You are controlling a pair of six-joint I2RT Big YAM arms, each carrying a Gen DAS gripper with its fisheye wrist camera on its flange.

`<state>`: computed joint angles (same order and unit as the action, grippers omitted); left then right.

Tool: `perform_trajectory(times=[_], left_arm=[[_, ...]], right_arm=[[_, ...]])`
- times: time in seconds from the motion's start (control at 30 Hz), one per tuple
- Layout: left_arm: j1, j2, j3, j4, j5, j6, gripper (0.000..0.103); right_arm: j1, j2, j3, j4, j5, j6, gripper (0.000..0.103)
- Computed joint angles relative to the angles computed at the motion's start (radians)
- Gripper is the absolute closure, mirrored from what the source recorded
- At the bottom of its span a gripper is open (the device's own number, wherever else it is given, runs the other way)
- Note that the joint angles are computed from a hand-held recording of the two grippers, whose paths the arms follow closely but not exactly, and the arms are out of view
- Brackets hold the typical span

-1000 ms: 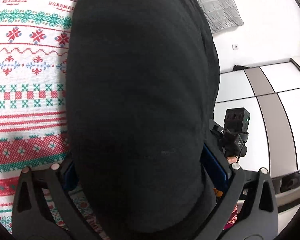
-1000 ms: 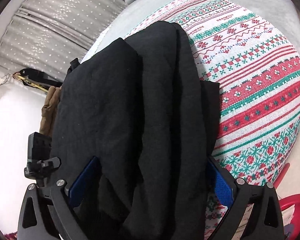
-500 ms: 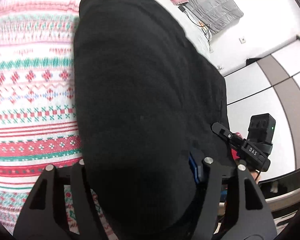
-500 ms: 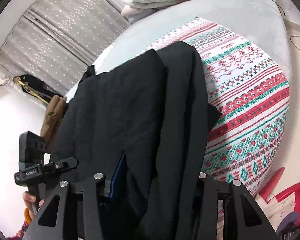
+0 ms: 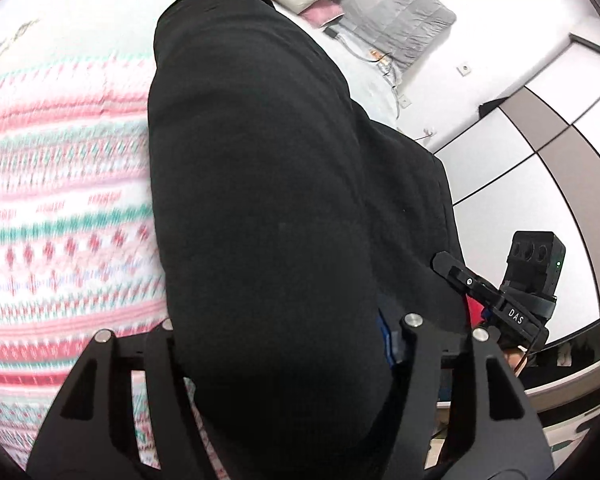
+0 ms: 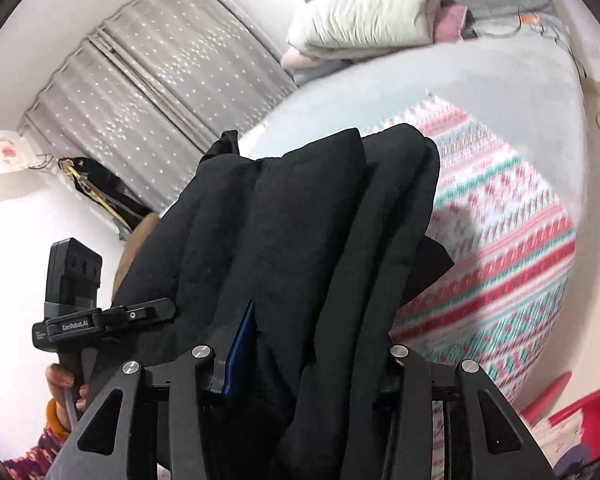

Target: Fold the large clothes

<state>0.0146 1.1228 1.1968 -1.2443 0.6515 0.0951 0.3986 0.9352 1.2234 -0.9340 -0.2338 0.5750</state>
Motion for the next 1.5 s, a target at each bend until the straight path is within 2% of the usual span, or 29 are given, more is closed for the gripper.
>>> perform_trajectory(times=[0.13, 0.23, 0.33, 0.47, 0.5, 0.57, 0.6, 0.63, 0.7, 0.73, 0.77, 0.8, 0.87, 0.93, 0.97, 1.03, 1.07, 1.17, 1.3, 1.37, 1.43, 1.5], left_arm=[[-0.085, 0.086, 0.129, 0.034, -0.022, -0.039, 0.039], [-0.147, 0.192, 0.266, 0.061, -0.023, -0.06, 0.039], [-0.216, 0.342, 0.452, 0.088, -0.015, -0.085, 0.039], [-0.282, 0.555, 0.719, 0.062, 0.007, -0.098, 0.039], [-0.301, 0.645, 0.826, 0.039, 0.015, -0.093, 0.037], [-0.325, 0.766, 0.969, -0.001, 0.007, -0.089, 0.027], [-0.343, 0.856, 1.055, 0.001, -0.036, -0.085, 0.023], [-0.354, 0.904, 1.092, 0.013, -0.098, -0.099, 0.013], [-0.373, 0.969, 1.099, 0.076, -0.278, -0.19, 0.011], [-0.372, 1.005, 1.099, 0.086, -0.304, -0.236, 0.012], [-0.364, 1.027, 1.086, 0.093, -0.277, -0.267, 0.014], [-0.359, 1.032, 1.061, 0.106, -0.253, -0.285, 0.015], [-0.345, 0.995, 0.941, 0.207, -0.196, -0.311, 0.015], [-0.336, 0.941, 0.841, 0.279, -0.194, -0.305, 0.015], [-0.331, 0.918, 0.805, 0.291, -0.197, -0.297, 0.015], [-0.333, 0.899, 0.798, 0.264, -0.219, -0.283, 0.016], [-0.335, 0.882, 0.787, 0.244, -0.234, -0.257, 0.016], [-0.332, 0.807, 0.715, 0.244, -0.255, -0.179, 0.015], [-0.347, 0.697, 0.618, 0.255, -0.308, -0.125, 0.015], [-0.355, 0.648, 0.568, 0.273, -0.322, -0.12, 0.015], [-0.361, 0.598, 0.519, 0.291, -0.32, -0.117, 0.015], [-0.363, 0.529, 0.449, 0.318, -0.333, -0.138, 0.013]], right_arm=[[-0.087, 0.044, 0.096, -0.025, -0.02, -0.062, 0.058], [-0.16, 0.101, 0.196, -0.049, -0.025, -0.115, 0.058], [-0.246, 0.168, 0.295, -0.053, -0.031, -0.157, 0.058], [-0.409, 0.262, 0.405, -0.041, -0.083, -0.208, 0.058], [-0.437, 0.281, 0.418, -0.031, -0.093, -0.211, 0.057], [-0.507, 0.342, 0.44, -0.005, -0.105, -0.221, 0.054], [-0.529, 0.368, 0.442, 0.005, -0.102, -0.219, 0.048], [-0.558, 0.4, 0.443, 0.008, -0.084, -0.215, 0.042], [-0.605, 0.464, 0.428, 0.001, -0.002, -0.194, 0.037], [-0.62, 0.489, 0.418, -0.019, 0.061, -0.174, 0.037], [-0.636, 0.51, 0.403, -0.043, 0.112, -0.151, 0.037], [-0.65, 0.514, 0.379, -0.039, 0.107, -0.138, 0.037], [-0.678, 0.494, 0.301, 0.023, 0.034, -0.135, 0.037], [-0.676, 0.475, 0.263, 0.037, 0.042, -0.163, 0.037], [-0.668, 0.475, 0.263, 0.029, 0.053, -0.171, 0.037], [-0.665, 0.475, 0.27, 0.027, 0.04, -0.175, 0.037], [-0.659, 0.467, 0.271, 0.027, 0.036, -0.173, 0.037], [-0.635, 0.459, 0.293, 0.028, 0.029, -0.174, 0.037], [-0.581, 0.405, 0.306, -0.022, 0.046, -0.157, 0.037], [-0.553, 0.381, 0.308, -0.048, 0.066, -0.148, 0.037], [-0.512, 0.373, 0.333, -0.113, 0.114, -0.161, 0.037], [-0.471, 0.339, 0.314, -0.133, 0.157, -0.118, 0.036]])
